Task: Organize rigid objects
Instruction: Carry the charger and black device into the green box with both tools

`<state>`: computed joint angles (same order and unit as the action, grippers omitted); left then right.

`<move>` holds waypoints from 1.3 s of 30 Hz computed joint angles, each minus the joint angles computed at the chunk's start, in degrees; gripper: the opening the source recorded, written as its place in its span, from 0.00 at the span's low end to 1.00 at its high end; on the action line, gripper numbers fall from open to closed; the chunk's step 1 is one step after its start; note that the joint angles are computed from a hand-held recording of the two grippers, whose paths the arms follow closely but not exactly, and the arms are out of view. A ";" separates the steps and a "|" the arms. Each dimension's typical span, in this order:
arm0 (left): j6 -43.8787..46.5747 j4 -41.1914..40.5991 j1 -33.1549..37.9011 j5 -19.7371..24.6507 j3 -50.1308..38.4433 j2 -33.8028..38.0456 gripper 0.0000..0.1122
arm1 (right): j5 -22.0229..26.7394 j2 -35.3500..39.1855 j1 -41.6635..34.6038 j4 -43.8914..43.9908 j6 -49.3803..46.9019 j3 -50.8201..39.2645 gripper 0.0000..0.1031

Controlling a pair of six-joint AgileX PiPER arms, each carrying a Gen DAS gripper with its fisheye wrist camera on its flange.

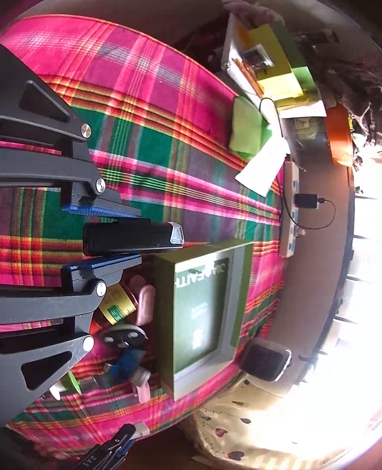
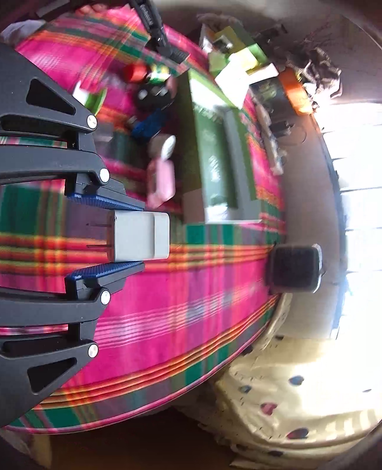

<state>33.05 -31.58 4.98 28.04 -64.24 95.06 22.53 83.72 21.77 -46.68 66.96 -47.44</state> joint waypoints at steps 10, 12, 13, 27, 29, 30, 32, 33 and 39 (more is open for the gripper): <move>-2.29 -0.32 -2.16 7.63 -12.88 5.64 0.20 | -2.08 8.21 -5.61 30.45 -38.40 -15.96 0.33; -3.37 0.51 -3.10 9.40 -16.47 8.44 0.20 | -0.63 11.72 -6.97 38.50 -47.62 -20.31 0.33; -4.96 1.94 -3.65 9.79 -17.69 9.44 0.20 | -0.19 12.93 -7.42 41.13 -50.68 -21.70 0.33; -14.09 10.13 -8.98 14.55 -35.18 23.24 0.20 | 9.56 29.91 -9.08 50.65 -64.38 -42.71 0.33; -14.76 10.84 -9.35 15.08 -37.29 24.75 0.20 | 10.39 31.38 -9.31 51.21 -64.86 -44.54 0.33; -15.12 11.07 -9.37 15.83 -38.70 25.76 0.20 | 11.25 32.39 -9.44 51.31 -64.84 -45.95 0.33; -16.62 11.72 -9.40 17.19 -41.30 27.54 0.20 | 12.02 34.02 -9.68 51.49 -64.87 -48.14 0.33; -16.72 11.86 -9.46 17.27 -42.03 28.09 0.20 | 12.47 34.75 -9.75 51.34 -64.78 -49.20 0.33; -19.11 14.36 -10.12 18.71 -46.48 31.07 0.20 | 15.06 38.88 -10.12 49.97 -64.27 -55.12 0.33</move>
<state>13.93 -17.23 -5.15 46.75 -110.72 126.13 37.59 122.60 11.65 3.29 2.69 -102.55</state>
